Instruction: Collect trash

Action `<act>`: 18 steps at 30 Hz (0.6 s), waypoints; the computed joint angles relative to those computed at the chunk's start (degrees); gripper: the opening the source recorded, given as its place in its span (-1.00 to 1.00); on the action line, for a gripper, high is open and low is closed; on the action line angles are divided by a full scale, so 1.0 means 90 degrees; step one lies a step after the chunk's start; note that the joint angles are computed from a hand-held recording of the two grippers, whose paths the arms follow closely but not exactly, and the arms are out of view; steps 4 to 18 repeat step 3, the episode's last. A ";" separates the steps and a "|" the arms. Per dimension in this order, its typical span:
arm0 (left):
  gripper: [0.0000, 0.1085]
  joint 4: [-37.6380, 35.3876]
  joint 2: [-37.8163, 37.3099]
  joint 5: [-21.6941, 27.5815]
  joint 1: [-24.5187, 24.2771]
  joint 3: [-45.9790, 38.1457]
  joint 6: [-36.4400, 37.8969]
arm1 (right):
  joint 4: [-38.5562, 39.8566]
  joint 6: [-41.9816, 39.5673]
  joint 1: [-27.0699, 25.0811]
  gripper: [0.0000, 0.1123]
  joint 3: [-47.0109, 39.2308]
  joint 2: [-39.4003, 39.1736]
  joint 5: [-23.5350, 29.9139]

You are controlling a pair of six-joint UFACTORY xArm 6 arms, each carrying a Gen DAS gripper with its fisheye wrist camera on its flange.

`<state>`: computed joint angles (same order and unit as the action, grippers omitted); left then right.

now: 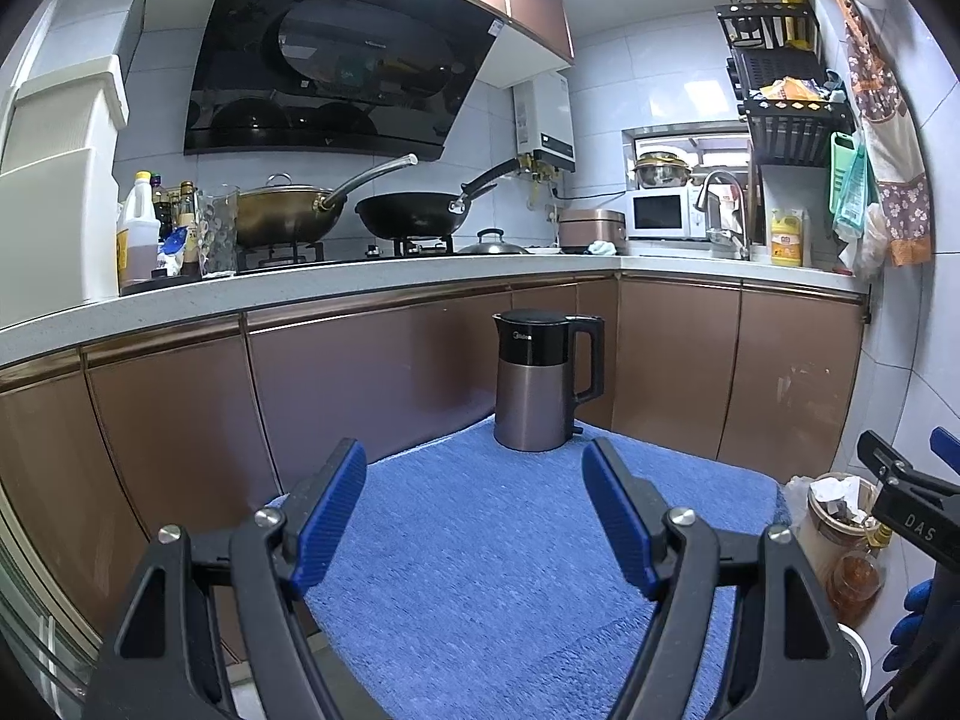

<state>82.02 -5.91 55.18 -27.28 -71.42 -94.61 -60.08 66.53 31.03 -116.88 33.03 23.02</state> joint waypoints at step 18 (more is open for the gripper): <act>0.35 -0.0032 -0.0016 -0.0123 0.0072 0.0019 0.0040 | 0.0036 -0.0048 0.0012 0.83 -0.0019 0.0020 0.0031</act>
